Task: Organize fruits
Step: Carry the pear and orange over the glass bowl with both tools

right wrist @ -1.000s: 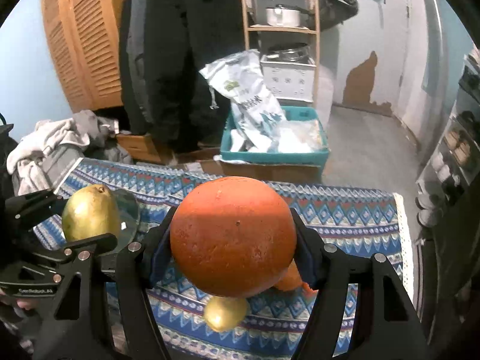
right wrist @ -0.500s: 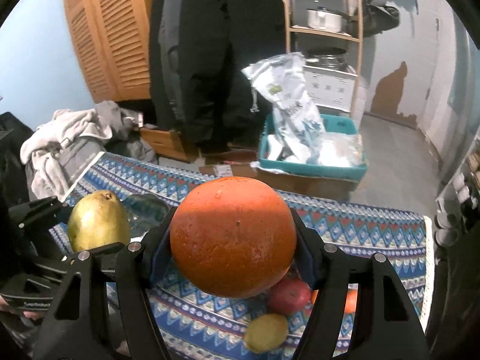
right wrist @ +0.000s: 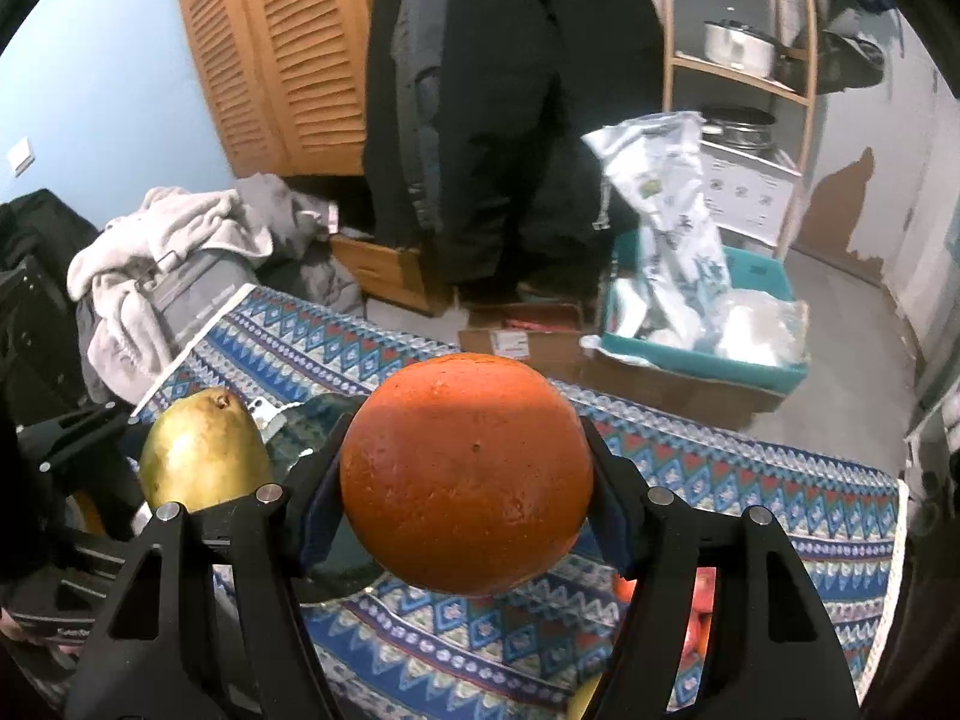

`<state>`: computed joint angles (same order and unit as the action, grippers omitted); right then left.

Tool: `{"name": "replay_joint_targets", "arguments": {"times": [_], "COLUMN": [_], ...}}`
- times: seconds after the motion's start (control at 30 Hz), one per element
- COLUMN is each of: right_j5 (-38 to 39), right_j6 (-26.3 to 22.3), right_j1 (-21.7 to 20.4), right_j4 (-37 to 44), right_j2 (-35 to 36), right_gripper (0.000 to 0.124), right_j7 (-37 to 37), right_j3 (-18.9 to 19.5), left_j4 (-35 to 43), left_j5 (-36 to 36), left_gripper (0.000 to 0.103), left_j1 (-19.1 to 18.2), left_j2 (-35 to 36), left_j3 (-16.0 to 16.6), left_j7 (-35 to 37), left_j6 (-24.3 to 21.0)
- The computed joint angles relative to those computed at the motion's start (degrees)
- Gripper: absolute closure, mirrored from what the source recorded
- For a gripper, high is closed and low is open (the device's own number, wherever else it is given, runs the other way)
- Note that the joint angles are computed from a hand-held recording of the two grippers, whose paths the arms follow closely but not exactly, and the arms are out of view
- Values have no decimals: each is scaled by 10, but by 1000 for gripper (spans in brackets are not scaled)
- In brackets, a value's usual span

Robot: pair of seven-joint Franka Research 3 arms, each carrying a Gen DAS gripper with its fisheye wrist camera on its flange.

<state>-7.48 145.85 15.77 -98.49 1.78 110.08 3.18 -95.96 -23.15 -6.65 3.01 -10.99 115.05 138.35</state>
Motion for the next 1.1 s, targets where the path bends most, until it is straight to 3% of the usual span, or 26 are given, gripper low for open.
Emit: {"name": "replay_joint_targets", "arguments": {"times": [0.53, 1.1], "right_j5": [47, 96], "right_j6": [-66, -162], "right_j1": [44, 62], "right_j4": [173, 299], "right_j2": [151, 278], "right_gripper": [55, 55], "right_j7": [-36, -64], "right_j3": [-9, -17], "left_j4": [-10, 4], "left_j5": [61, 114], "left_gripper": [39, 39], "left_j1": [36, 63], "left_j2": [34, 113], "left_j3": [17, 5], "left_j7": [-72, -144], "left_j6": [15, 2]}}
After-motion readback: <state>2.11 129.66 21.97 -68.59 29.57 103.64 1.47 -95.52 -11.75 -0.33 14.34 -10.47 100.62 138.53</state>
